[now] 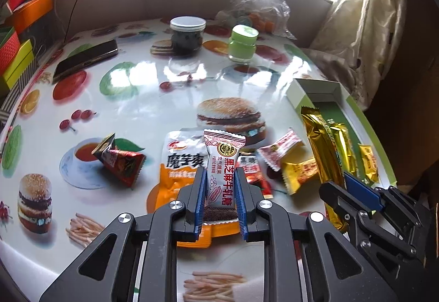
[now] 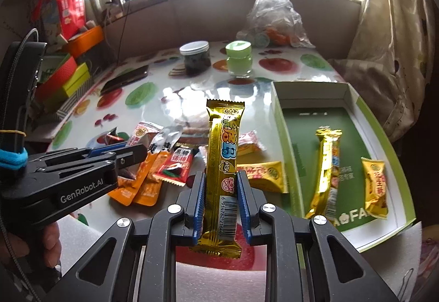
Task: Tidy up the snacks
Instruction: 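Carry the gold bar and nougat packet with both grippers into the green box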
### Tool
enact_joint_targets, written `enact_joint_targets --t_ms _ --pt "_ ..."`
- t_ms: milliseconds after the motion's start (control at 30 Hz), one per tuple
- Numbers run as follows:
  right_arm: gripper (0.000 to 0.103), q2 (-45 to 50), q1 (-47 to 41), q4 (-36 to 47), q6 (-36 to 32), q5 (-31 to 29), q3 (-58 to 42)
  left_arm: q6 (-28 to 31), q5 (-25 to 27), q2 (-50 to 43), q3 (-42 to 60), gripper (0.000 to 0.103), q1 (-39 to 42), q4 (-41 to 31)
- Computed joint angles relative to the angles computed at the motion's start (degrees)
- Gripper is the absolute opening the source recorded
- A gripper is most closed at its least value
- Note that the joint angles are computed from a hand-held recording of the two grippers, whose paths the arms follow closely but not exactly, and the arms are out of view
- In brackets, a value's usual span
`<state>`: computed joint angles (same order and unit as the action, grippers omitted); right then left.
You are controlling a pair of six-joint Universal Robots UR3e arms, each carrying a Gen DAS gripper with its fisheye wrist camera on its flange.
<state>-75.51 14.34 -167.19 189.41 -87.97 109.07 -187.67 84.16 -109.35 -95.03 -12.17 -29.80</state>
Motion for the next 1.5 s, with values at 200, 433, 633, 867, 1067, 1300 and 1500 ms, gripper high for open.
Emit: enact_joint_targets --t_ms 200,433,633,867,1067,1300,1500 --pt "0.022 -2.96 -1.49 0.40 -0.60 -1.00 1.65 0.10 -0.91 -1.37 3.87 0.021 -1.62 -1.05" --pt "0.022 -6.27 -3.85 0.84 -1.00 -1.75 3.84 -0.01 -1.47 -3.61 8.70 0.021 -3.90 -2.56" --pt "0.022 -8.63 -6.29 1.07 -1.58 -1.80 5.69 0.07 -2.66 -5.56 12.52 0.021 -5.74 -3.49" --pt "0.022 -11.32 -9.46 1.22 -2.72 -1.23 8.34 -0.19 -3.14 -9.04 18.58 0.021 -7.83 -5.90" --pt "0.022 -13.11 -12.95 1.76 -3.64 -0.46 10.75 -0.75 -4.58 -12.90 24.33 0.021 -9.33 -8.36" --pt "0.022 -13.49 -16.21 1.63 -4.62 -0.03 12.86 -1.05 -5.87 -17.93 31.48 0.021 -10.84 -11.41" --pt "0.022 -12.22 -18.36 1.75 -5.24 0.88 13.65 -0.87 -6.35 -22.85 38.46 0.021 -12.20 -15.25"
